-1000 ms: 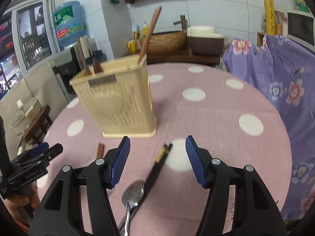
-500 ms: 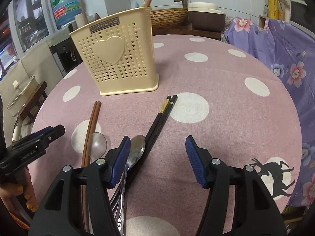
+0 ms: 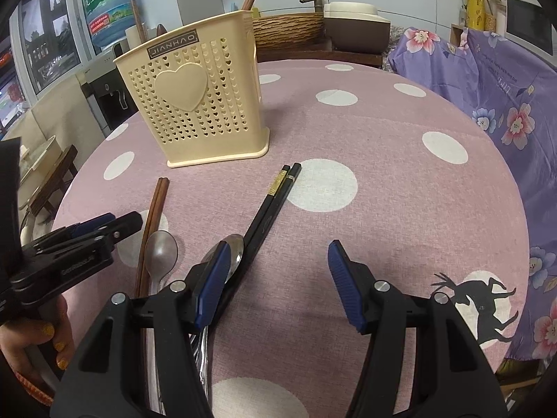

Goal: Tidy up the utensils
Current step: 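Move the left tool toward the chopsticks while the right tool approaches the spoons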

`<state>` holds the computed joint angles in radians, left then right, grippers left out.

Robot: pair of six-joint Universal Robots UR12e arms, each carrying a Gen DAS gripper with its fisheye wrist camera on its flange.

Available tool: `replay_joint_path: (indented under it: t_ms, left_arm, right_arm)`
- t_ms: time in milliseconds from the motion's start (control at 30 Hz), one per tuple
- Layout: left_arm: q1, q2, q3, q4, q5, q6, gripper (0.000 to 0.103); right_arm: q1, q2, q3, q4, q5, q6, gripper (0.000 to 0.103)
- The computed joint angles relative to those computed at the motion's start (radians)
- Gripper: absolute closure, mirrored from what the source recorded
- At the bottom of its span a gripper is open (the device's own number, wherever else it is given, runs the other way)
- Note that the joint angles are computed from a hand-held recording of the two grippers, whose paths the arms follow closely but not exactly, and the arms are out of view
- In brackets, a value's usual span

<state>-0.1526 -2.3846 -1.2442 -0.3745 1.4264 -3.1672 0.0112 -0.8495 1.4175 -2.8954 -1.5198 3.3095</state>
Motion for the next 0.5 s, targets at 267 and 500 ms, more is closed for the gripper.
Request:
replay_joint_path:
  t_ms: [267, 500]
  left_arm:
    - [-0.015, -0.014, 0.030, -0.034, 0.083, 0.044, 0.054]
    - [0.009, 0.002, 0.008, -0.043, 0.085, 0.025, 0.054]
  right_arm:
    - [0.001, -0.005, 0.008, -0.009, -0.004, -0.011, 0.044]
    - [0.011, -0.007, -0.001, 0.002, 0.018, -0.057, 0.044]
